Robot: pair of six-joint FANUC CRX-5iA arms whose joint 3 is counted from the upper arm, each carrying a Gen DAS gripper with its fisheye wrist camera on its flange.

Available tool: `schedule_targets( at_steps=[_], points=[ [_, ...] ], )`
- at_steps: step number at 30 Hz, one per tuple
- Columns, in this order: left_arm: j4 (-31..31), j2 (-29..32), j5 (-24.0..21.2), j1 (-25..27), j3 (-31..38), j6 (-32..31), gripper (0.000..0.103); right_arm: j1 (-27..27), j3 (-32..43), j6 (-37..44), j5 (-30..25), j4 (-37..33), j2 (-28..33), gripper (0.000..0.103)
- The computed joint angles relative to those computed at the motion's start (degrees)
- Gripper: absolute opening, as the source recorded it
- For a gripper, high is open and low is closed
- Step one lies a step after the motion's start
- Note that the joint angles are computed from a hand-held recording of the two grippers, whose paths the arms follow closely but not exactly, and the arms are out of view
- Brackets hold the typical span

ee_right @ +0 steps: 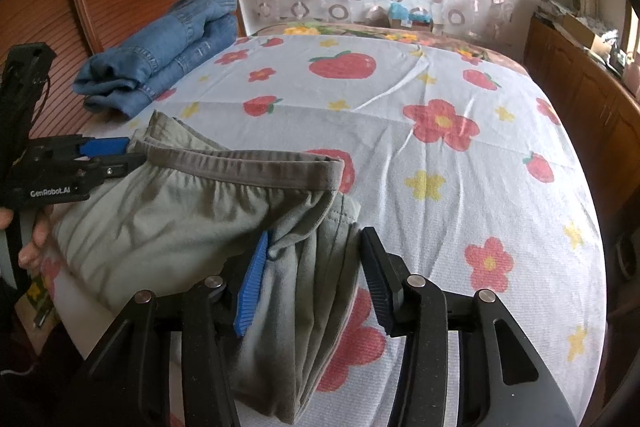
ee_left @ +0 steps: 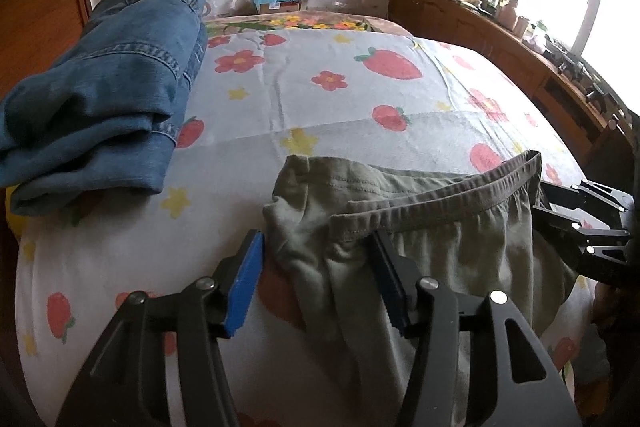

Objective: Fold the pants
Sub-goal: 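Lift the grey-green shorts off the sheet with both grippers, then carry the held shorts with both grippers over the blue jeans stack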

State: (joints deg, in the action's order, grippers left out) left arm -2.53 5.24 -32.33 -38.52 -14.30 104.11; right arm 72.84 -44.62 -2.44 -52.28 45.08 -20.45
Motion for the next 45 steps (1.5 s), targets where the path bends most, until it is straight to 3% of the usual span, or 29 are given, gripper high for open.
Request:
schedule_targets(
  at_steps=[4,9,14,17,19,22,28,32,41,45],
  points=[
    [5.25,-1.09,4.01,1.03,-3.38,-4.93,0.053,-0.09,-0.33,0.18,1.04,0.31,-0.17,0.034],
    [9.55,-1.48,5.27,1.84,-4.95,-8.28,0.05,-0.83,-0.67,1.24,2.77,-0.22,-0.83,0.025],
    [17.01,-2.27,8.04,2.17,-8.23,-15.14,0.026,-1.14,-0.8,2.06,4.26,-0.84,-1.28,0.016],
    [18.21,-2.73,8.9,1.88,-9.1,-15.79,0.014,-1.51,-0.94,2.33,5.04,-1.0,-1.52,0.015],
    [19.68,-3.87,10.78,1.73,-10.73,-16.85,0.011,-1.18,-1.06,1.56,4.79,-0.31,-1.53,0.014],
    [19.59,-5.99,13.17,1.31,-12.54,-15.82,0.009,-0.35,-1.57,-0.34,4.23,1.68,-1.68,0.013],
    [13.56,-10.34,15.07,-0.1,-12.92,-9.58,0.009,2.63,-2.17,-4.92,1.06,7.05,-3.18,0.012],
    [13.88,-12.83,16.57,-0.36,-13.54,-10.09,0.009,4.31,-1.64,-6.32,-1.77,10.13,-3.96,0.012],
    [2.61,-15.98,14.45,-1.04,-9.42,-1.46,0.009,6.65,1.05,-6.03,-6.95,15.58,-4.38,0.012],
    [1.97,-17.62,14.33,-0.76,-9.19,-1.69,0.009,6.58,2.86,-3.81,-7.75,16.9,-4.05,0.012]
  ],
)
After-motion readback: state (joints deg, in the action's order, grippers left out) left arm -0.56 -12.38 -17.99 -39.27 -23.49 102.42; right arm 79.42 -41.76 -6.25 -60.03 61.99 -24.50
